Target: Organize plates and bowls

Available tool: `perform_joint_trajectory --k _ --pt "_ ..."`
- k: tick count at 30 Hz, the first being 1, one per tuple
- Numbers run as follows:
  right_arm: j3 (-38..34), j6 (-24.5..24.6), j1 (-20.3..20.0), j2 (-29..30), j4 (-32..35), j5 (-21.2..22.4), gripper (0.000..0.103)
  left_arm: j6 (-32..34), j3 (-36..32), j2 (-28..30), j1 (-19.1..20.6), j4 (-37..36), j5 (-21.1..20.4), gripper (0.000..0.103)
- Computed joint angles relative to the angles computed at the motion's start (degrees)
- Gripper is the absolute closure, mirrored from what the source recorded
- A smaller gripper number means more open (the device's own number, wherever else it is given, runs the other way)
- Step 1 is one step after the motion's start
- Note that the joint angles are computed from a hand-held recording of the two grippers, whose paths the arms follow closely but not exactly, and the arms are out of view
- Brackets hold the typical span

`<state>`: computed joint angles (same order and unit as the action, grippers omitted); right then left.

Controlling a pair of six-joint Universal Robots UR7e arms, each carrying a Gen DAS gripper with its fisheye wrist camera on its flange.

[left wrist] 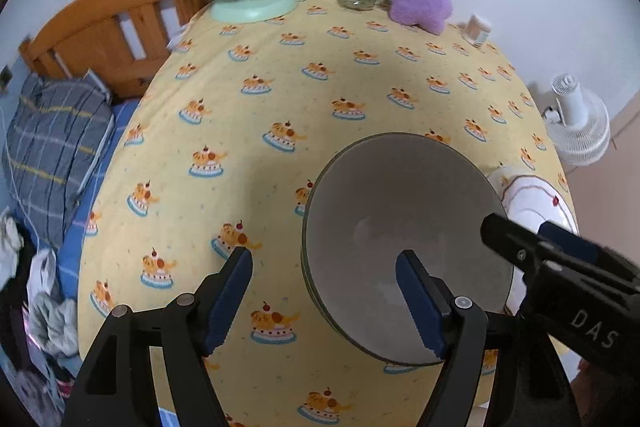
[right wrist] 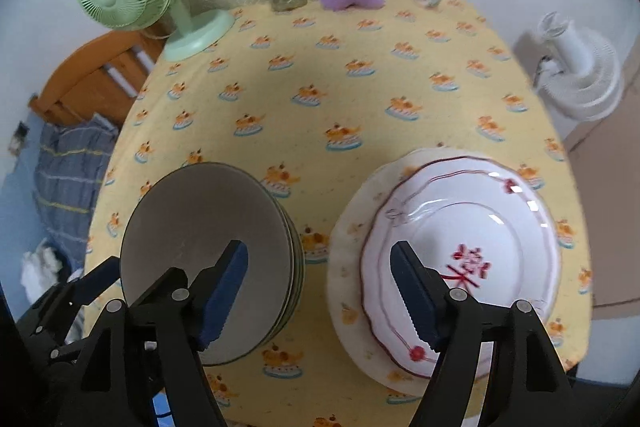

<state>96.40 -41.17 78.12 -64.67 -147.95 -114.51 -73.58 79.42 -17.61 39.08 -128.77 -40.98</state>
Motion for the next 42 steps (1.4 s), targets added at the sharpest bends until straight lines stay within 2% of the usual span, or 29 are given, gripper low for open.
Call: perform_joint_trajectory --k 5,10,13,15,17,20,25,27,31,36,39,42 --pt "-3.9 2.84 -1.64 1.43 7.17 3.12 0.027 -5.66 -3.66 1.38 0.28 7.13 0.08 0.026" --pt "-7.86 4.1 -2.95 3.17 14.97 6.57 0.027 -7.23 -7.28 3.27 0.82 11.4 -1.93 0.023" --pt "-9.39 4.61 -3.15 4.0 18.51 6.91 0.027 -9.82 -10.07 4.44 0.91 16.26 -2.42 0.023" --pt "-9.57 3.71 -3.28 4.08 19.48 7.79 0.031 -11.07 -10.66 4.7 0.86 17.46 -2.01 0.023" --pt "-10.68 4.02 -3.39 4.6 22.26 7.88 0.044 -12.23 -11.41 4.9 0.95 19.4 -1.94 0.023" --pt "-11.46 4.37 -3.49 4.95 24.48 8.54 0.054 -12.84 -11.7 5.01 1.02 20.76 -1.45 0.023" --pt "-12.22 6.56 -3.53 5.94 26.04 7.33 0.065 -10.58 -11.49 5.18 1.34 20.22 -0.76 0.026" --pt "-12.27 7.92 -3.55 6.26 26.27 6.39 0.066 -8.17 -10.36 4.99 1.43 17.46 -0.82 0.029" --pt "-10.48 8.55 -3.2 5.8 23.48 5.41 0.072 -1.6 -7.31 4.15 2.14 9.13 -1.5 0.03" --pt "-8.04 10.6 -2.37 5.49 18.82 3.67 0.072 5.24 -3.75 2.89 3.17 0.89 -2.5 0.032" --pt "-6.34 11.49 -1.61 5.42 15.16 1.46 0.072 9.4 -1.53 2.17 3.91 -4.44 -3.55 0.038" --pt "-5.31 13.17 -1.27 5.29 12.78 0.45 0.072 14.25 0.07 1.8 4.51 -9.96 -4.69 0.039"
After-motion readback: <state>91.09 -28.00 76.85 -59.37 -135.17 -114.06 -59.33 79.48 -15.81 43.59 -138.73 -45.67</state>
